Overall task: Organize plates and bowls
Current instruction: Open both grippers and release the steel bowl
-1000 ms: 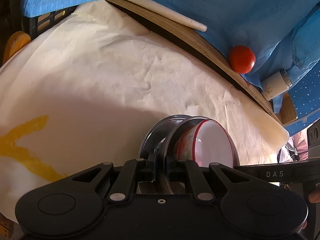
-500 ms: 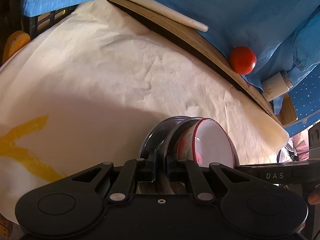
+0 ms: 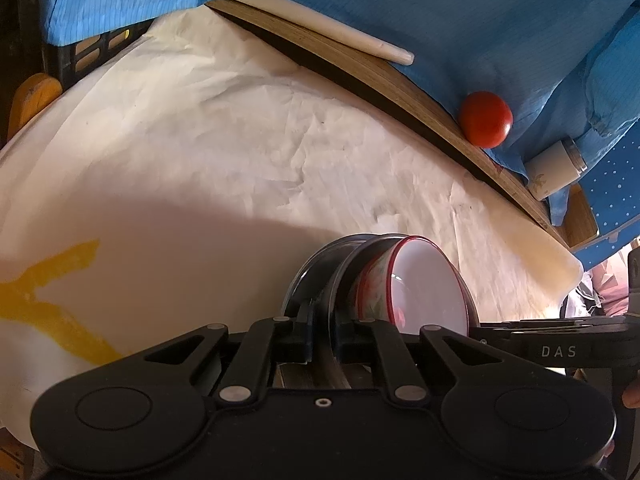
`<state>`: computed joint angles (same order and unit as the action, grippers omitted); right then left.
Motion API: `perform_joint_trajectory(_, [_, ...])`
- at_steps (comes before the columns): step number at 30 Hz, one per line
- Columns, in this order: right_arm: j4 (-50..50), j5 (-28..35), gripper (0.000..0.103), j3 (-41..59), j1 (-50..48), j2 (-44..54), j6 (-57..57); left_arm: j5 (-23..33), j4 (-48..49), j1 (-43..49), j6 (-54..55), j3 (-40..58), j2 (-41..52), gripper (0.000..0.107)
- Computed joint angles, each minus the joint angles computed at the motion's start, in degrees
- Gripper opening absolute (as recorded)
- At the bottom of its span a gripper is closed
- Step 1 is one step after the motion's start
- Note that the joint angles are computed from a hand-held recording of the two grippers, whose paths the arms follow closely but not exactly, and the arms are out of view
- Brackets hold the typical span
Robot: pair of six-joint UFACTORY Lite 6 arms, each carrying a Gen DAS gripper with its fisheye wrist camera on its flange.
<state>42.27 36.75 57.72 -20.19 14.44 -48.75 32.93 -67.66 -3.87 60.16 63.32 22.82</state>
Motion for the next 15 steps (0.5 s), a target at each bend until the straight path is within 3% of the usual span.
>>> perform_joint_trajectory(13, [0.9, 0.4, 0.026, -1.3, -0.5, -1.9, -1.3, -3.1, 2.1, -1.4, -0.6, -1.5, -2.3, 0.013])
perform_joint_trajectory(15, [1.4, 1.0, 0.031, -1.5, -1.0, -2.5, -1.8, -4.4, 1.8, -1.7, -0.3, -2.3, -3.4, 0.014])
